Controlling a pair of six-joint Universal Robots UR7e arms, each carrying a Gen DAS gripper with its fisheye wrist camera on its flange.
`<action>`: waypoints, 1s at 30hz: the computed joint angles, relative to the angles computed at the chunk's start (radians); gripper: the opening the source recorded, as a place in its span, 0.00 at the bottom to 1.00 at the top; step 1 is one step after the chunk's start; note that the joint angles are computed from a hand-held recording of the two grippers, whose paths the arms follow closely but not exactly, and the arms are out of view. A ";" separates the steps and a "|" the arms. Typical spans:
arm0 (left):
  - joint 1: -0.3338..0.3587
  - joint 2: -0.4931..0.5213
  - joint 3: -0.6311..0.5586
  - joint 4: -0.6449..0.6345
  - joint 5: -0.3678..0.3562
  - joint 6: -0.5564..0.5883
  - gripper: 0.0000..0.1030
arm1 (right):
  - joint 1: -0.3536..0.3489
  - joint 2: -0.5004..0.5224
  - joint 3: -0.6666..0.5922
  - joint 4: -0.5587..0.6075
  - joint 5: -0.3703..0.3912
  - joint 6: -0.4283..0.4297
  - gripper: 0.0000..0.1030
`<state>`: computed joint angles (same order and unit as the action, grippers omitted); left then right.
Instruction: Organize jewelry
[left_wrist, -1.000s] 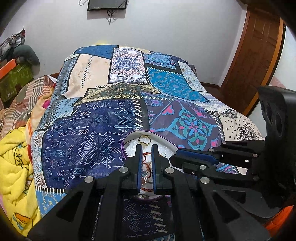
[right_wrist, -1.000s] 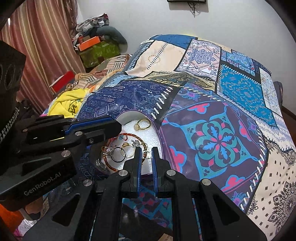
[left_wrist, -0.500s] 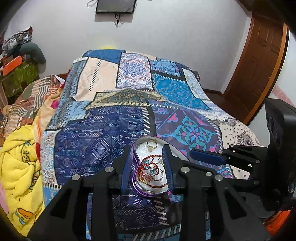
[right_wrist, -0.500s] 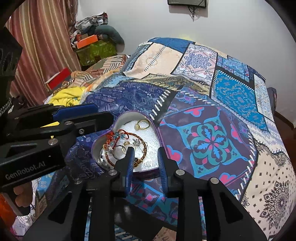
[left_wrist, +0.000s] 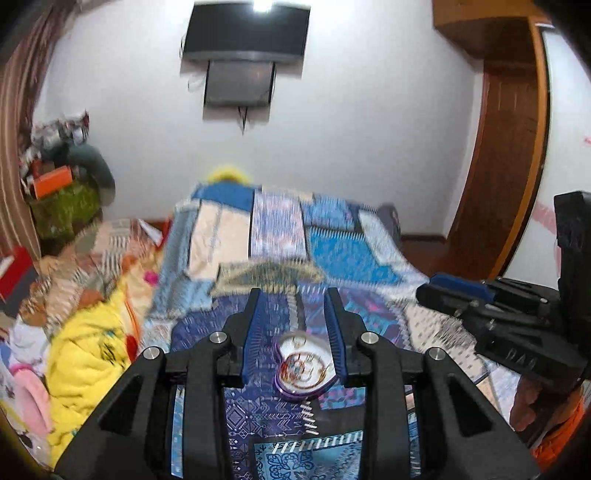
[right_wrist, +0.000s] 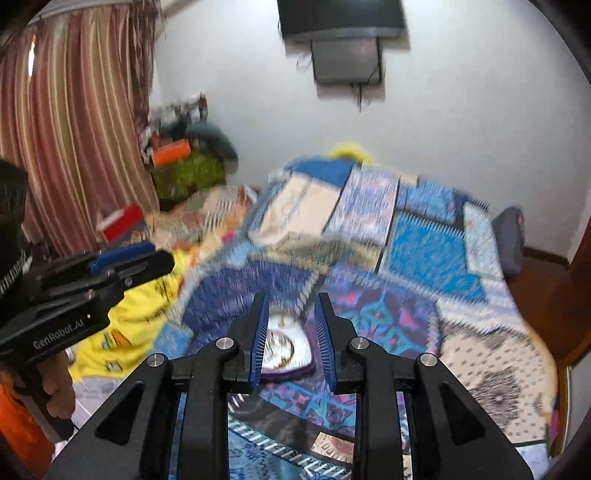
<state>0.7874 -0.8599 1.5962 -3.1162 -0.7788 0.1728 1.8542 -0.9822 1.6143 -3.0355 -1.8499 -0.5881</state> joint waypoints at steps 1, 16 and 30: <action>-0.017 -0.012 0.017 -0.030 0.005 0.015 0.30 | 0.009 -0.014 0.014 -0.027 0.008 -0.001 0.22; -0.247 -0.117 0.232 -0.528 0.118 0.267 0.63 | 0.143 -0.140 0.244 -0.486 0.033 -0.052 0.61; -0.282 -0.117 0.276 -0.612 0.221 0.255 0.91 | 0.168 -0.101 0.251 -0.594 -0.066 -0.072 1.00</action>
